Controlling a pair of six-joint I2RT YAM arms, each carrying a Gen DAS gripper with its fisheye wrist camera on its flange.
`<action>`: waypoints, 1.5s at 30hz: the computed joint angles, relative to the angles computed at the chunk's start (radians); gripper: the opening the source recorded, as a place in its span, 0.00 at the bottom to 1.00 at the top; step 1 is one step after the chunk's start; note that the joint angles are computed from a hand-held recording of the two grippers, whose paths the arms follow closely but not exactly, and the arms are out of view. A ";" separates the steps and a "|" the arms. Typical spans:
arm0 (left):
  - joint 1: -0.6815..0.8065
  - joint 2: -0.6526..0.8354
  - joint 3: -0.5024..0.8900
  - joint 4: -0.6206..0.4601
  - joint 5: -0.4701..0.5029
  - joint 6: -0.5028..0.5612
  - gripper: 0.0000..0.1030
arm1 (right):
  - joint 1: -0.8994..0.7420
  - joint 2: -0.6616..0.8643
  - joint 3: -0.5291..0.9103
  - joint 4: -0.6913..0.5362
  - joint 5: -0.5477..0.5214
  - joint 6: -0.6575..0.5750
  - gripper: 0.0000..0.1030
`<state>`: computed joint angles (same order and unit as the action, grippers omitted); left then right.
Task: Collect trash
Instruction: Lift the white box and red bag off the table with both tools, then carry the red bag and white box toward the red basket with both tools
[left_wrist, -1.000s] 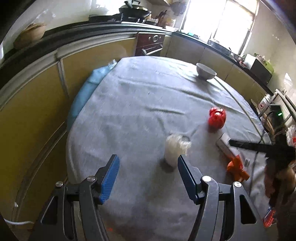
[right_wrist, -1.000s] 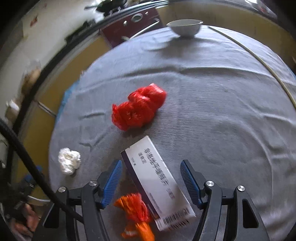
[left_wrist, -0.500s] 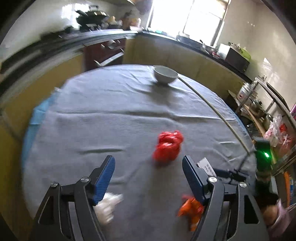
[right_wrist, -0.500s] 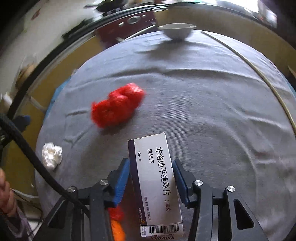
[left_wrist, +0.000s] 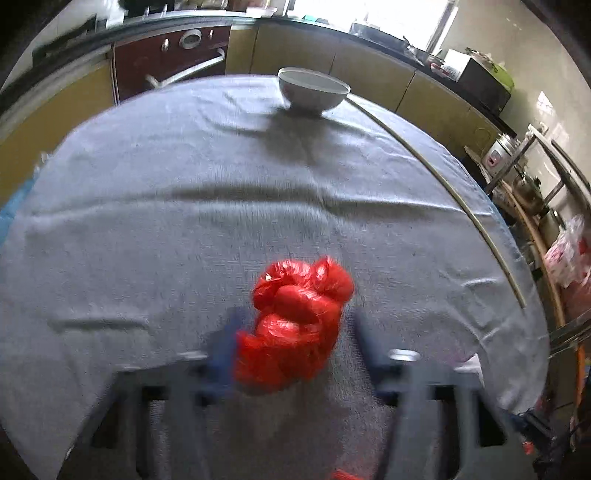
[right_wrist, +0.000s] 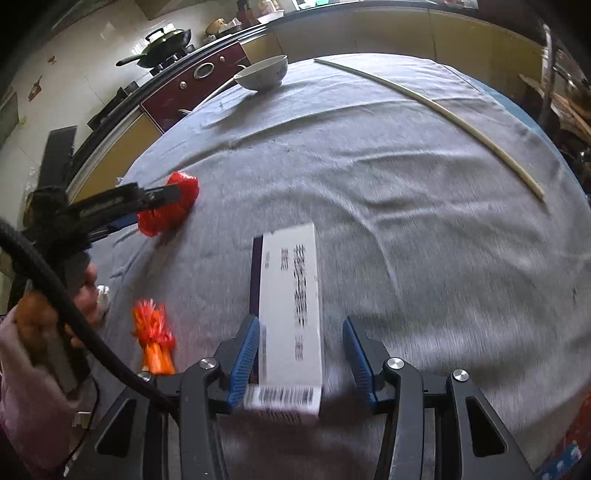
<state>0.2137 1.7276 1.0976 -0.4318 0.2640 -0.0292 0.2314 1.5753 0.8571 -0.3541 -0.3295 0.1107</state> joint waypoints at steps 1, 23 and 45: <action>0.002 -0.002 -0.003 0.001 0.007 -0.004 0.44 | 0.002 -0.018 -0.017 0.002 0.003 0.006 0.51; -0.114 -0.754 -0.340 -0.235 -0.059 -0.027 0.43 | 0.074 -0.230 -0.200 0.108 0.121 0.064 0.46; -0.721 -0.971 -0.326 -0.441 -0.486 -0.366 0.43 | -0.530 -0.695 -0.273 -0.374 -0.447 -0.208 0.46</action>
<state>-0.5075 0.7567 0.7719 -0.8731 -0.2220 -0.3947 -0.2984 0.8803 0.5837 -0.7277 -0.7768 -0.0970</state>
